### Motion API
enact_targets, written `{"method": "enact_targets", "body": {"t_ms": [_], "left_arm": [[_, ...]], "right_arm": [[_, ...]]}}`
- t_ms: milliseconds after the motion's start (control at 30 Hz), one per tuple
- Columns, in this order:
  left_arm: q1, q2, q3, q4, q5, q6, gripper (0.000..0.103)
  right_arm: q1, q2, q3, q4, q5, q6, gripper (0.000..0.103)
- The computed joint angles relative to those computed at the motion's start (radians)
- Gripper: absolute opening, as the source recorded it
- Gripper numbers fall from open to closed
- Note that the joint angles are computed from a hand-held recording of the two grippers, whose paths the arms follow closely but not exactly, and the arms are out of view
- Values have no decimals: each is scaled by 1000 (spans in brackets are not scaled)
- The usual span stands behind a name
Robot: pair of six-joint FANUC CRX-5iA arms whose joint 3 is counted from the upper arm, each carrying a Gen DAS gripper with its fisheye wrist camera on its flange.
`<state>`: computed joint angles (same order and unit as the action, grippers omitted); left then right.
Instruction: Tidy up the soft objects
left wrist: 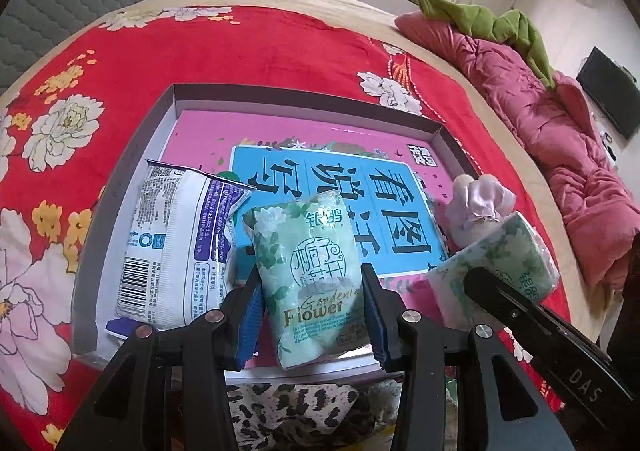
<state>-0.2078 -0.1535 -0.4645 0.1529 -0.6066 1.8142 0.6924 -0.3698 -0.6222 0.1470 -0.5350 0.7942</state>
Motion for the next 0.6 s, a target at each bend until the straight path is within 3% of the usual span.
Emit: {"method": "enact_targets", "body": {"t_ms": [600], "left_arm": [[-12,8,31,-42,-43,14,48]], "right_arm": [[39,-69,-58,239,-95,-150,33]]}}
